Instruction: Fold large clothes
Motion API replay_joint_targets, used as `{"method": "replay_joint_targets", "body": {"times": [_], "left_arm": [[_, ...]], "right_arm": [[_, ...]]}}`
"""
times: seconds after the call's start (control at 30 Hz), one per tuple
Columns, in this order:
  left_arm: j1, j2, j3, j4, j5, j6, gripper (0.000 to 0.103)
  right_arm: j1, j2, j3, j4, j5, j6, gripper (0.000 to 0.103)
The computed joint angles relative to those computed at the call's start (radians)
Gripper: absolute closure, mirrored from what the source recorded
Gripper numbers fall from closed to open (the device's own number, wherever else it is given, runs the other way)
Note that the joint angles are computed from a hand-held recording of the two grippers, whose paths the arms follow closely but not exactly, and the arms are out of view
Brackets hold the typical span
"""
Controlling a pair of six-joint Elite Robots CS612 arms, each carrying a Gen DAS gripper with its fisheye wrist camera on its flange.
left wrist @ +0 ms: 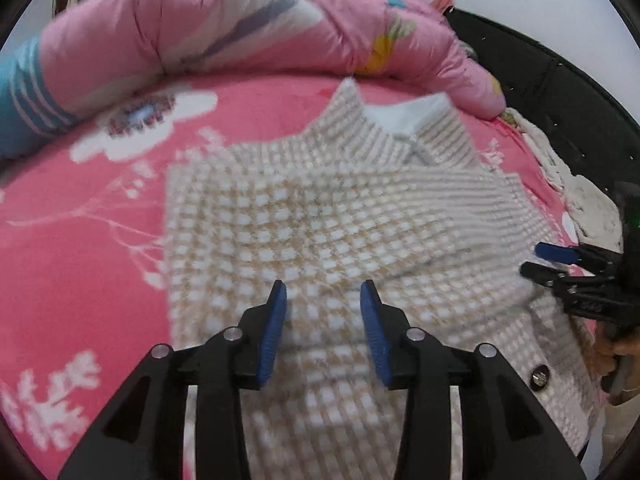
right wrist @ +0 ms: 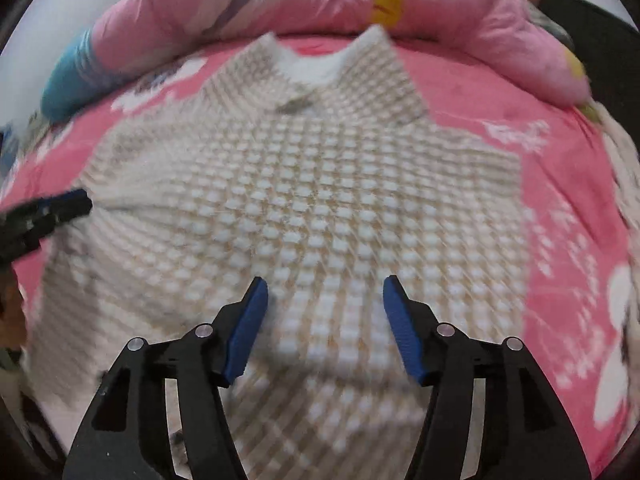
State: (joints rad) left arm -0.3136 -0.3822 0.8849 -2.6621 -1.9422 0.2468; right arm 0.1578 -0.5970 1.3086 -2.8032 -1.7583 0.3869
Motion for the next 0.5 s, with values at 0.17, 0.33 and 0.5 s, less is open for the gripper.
{"method": "replay_joint_targets", "body": {"times": [0.17,0.33,0.5], "left_arm": [[0.009,-0.124,0.235,-0.190,-0.007,0.017,0.039],[0.000,-0.225,0.471,-0.344,0.099,0.027,0.019],[-0.010,-0.234,0.569,-0.386,0.169,0.007,0.014]], "right_arm": [[0.046,-0.090,0.161,-0.145,-0.041,0.029,0.020],[0.091,-0.135,0.282,-0.217,-0.063,0.122,0.011],[0.117,-0.139,0.318,-0.142,-0.083,0.194,0.010]]}}
